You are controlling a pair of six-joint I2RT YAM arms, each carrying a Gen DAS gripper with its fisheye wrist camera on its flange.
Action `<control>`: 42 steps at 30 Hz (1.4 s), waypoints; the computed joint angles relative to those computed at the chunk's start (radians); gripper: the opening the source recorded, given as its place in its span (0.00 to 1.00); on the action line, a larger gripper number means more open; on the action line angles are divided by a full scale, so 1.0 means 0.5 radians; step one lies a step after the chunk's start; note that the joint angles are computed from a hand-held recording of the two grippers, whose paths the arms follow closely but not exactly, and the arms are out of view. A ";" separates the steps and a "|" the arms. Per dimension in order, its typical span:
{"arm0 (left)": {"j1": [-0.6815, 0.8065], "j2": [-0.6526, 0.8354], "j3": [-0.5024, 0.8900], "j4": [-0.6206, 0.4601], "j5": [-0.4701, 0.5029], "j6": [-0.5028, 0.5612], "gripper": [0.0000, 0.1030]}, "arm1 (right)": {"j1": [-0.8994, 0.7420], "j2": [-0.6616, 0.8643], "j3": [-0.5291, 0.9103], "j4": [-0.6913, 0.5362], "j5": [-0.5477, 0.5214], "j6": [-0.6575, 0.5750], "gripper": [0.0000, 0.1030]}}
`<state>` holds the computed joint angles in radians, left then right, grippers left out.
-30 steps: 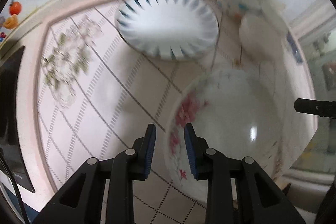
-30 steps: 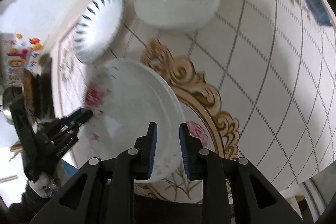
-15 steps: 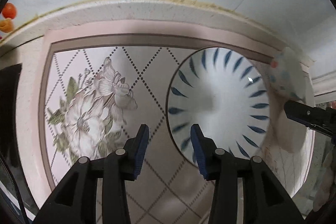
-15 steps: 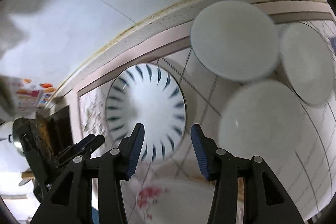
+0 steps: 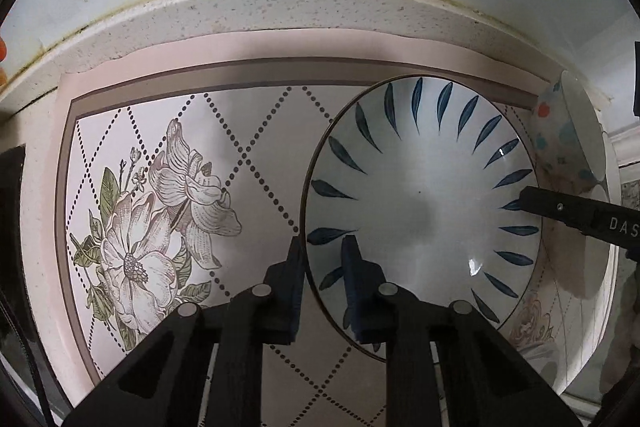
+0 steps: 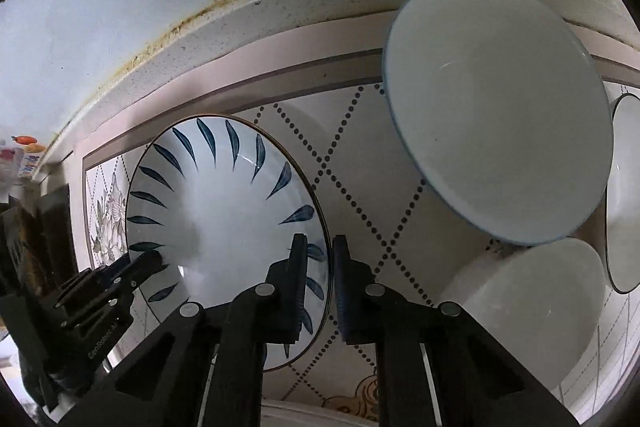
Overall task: Organize plates and bowls
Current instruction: 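Move both grippers to the blue-striped plate and grasp its rim, then carry the blue-striped plate onto the plate stack and open both grippers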
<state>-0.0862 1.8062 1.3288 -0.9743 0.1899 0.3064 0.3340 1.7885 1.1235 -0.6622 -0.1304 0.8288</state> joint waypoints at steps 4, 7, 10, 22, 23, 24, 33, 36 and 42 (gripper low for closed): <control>0.006 -0.075 -0.019 -0.010 -0.003 0.013 0.15 | -0.015 -0.043 -0.055 0.050 -0.063 0.024 0.13; 0.039 -0.158 -0.024 -0.067 0.015 0.050 0.15 | -0.031 -0.113 -0.089 0.030 -0.084 0.006 0.13; 0.060 -0.287 -0.047 -0.119 0.037 0.067 0.15 | -0.022 -0.187 -0.098 -0.015 -0.091 -0.007 0.13; 0.213 -0.830 -0.056 -0.557 0.177 0.234 0.15 | 0.212 -0.868 -0.263 -0.318 0.002 0.100 0.13; 0.227 -0.878 -0.072 -0.589 0.187 0.250 0.15 | 0.261 -0.956 -0.286 -0.363 0.027 0.132 0.13; 0.244 -0.936 -0.092 -0.629 0.194 0.273 0.15 | 0.308 -1.029 -0.309 -0.397 0.045 0.167 0.13; 0.217 -1.359 -0.439 -0.771 0.196 0.275 0.15 | 0.881 -1.603 -0.650 -0.621 0.214 0.651 0.13; 0.198 -1.471 -0.570 -0.782 0.159 0.270 0.15 | 1.110 -1.741 -0.804 -0.629 0.267 0.873 0.13; 0.151 -1.623 -0.800 -0.738 0.074 0.222 0.15 | 1.479 -1.837 -1.061 -0.480 0.327 1.221 0.13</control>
